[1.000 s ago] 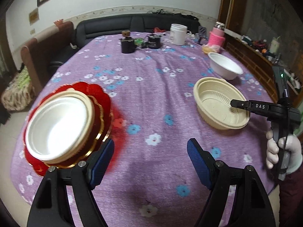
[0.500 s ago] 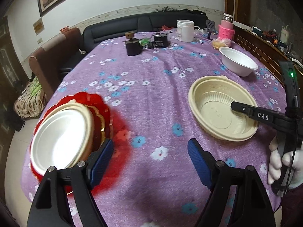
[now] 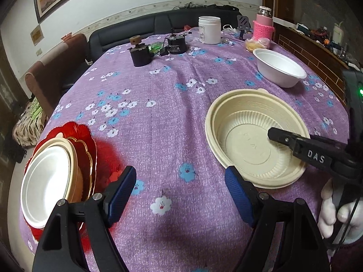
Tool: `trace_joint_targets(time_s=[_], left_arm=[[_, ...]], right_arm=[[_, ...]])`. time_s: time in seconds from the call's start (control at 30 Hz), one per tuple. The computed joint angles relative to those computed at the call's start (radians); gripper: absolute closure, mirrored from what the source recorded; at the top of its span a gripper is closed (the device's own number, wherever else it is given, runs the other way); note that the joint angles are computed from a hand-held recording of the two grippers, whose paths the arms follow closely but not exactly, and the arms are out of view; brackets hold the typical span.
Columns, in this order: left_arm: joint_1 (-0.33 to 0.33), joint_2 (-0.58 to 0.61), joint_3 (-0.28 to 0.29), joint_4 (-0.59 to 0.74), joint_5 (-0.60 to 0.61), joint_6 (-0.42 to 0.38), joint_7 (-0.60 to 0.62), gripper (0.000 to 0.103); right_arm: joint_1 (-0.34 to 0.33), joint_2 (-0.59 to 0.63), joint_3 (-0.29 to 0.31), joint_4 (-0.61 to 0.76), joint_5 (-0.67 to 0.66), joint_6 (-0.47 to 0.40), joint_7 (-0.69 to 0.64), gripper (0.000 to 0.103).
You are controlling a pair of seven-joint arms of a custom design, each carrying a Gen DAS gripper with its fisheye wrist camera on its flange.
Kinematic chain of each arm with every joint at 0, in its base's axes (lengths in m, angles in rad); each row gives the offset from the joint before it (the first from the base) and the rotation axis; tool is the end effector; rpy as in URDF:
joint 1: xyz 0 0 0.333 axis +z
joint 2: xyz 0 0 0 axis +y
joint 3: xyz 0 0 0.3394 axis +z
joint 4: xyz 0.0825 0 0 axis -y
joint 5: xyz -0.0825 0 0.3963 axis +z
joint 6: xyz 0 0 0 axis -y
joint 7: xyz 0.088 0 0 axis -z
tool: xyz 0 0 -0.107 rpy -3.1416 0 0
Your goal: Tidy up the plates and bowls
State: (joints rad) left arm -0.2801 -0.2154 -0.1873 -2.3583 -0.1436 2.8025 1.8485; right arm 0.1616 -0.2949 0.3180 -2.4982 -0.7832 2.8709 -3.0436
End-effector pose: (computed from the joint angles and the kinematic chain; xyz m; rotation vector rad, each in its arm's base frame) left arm 0.4664 -0.2330 0.5042 -1.2017 2.3787 -0.7446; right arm 0.4022 0.2602 0.4604 -1.2526 2.0540 -0.4308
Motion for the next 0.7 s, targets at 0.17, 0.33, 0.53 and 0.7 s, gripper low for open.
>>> trace_joint_targets(time_s=[0.17,0.33,0.53,0.7], left_arm=[[0.018,0.019,-0.012,0.015,0.03,0.002,-0.042,0.023],[0.029,0.027,-0.021,0.018,0.071,0.003,-0.087,0.023],[0.031,0.038,-0.02,0.024,0.09,-0.003,-0.108,0.023],[0.026,0.041,-0.016,0.022,0.085,-0.009,-0.1,0.023]], right_arm=[[0.004,0.0,-0.001,0.002,0.003,-0.001,-0.007,0.075],[0.0,0.002,-0.002,0.001,-0.002,0.013,-0.004,0.072],[-0.004,0.002,0.0,-0.001,-0.001,0.022,-0.008,0.069],[-0.011,0.002,0.005,-0.003,-0.004,0.034,-0.003,0.067]])
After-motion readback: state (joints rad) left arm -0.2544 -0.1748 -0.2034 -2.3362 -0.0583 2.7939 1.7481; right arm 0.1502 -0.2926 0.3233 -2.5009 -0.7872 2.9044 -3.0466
